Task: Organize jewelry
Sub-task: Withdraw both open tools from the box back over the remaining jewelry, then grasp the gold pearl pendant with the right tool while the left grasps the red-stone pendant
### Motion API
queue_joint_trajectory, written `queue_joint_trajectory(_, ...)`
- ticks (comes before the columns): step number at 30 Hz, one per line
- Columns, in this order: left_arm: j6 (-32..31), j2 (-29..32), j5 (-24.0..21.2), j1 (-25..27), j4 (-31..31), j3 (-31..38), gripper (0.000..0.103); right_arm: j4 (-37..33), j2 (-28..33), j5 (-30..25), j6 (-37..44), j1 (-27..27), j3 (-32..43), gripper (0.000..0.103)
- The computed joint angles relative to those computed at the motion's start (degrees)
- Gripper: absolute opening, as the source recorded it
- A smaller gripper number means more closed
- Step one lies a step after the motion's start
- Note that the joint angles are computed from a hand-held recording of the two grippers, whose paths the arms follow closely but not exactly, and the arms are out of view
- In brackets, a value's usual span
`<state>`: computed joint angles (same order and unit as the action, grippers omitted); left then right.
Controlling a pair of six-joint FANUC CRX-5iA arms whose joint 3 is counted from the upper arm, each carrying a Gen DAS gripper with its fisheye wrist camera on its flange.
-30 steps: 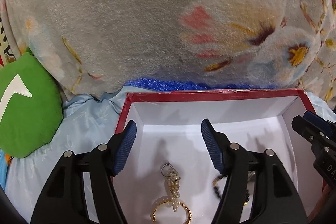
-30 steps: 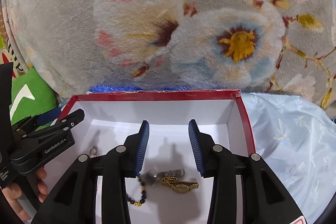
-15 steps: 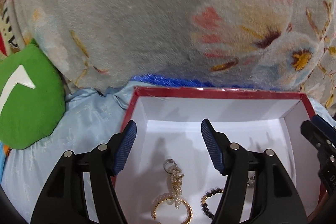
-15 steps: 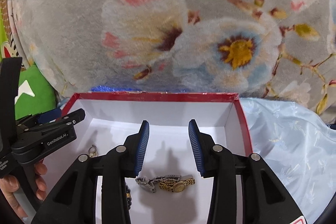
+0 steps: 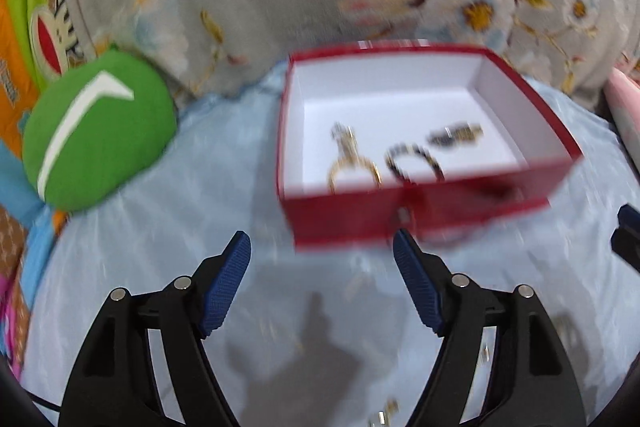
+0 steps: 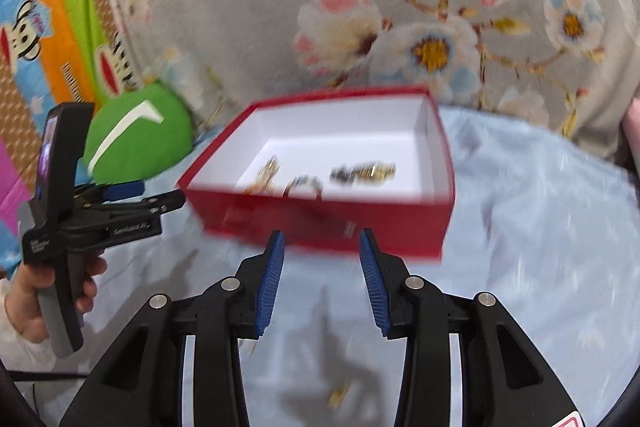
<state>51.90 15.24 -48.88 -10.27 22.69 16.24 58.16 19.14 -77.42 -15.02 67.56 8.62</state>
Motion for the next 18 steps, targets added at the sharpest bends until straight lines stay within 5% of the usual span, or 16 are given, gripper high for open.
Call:
queue_joint_trajectory(8, -3.97, -9.92, -1.11, 2.81, 2.62, -16.49, 0.071, -9.66, 3.59, -3.13, -8.06, 3.22, 2.66, 0.038)
queue_joint_trajectory(15, -1.62, -13.09, 2.26, 4.7, 3.36, -22.92, 0.071, -13.69, 6.78, -7.4, -9.88, 1.6, 6.26, 0.038)
queue_joint_trajectory(18, -1.96, -13.3, 2.85, 5.64, 4.53, -23.91, 0.071, -15.02, 6.68, -5.95, -10.96, 0.87, 5.75, 0.029)
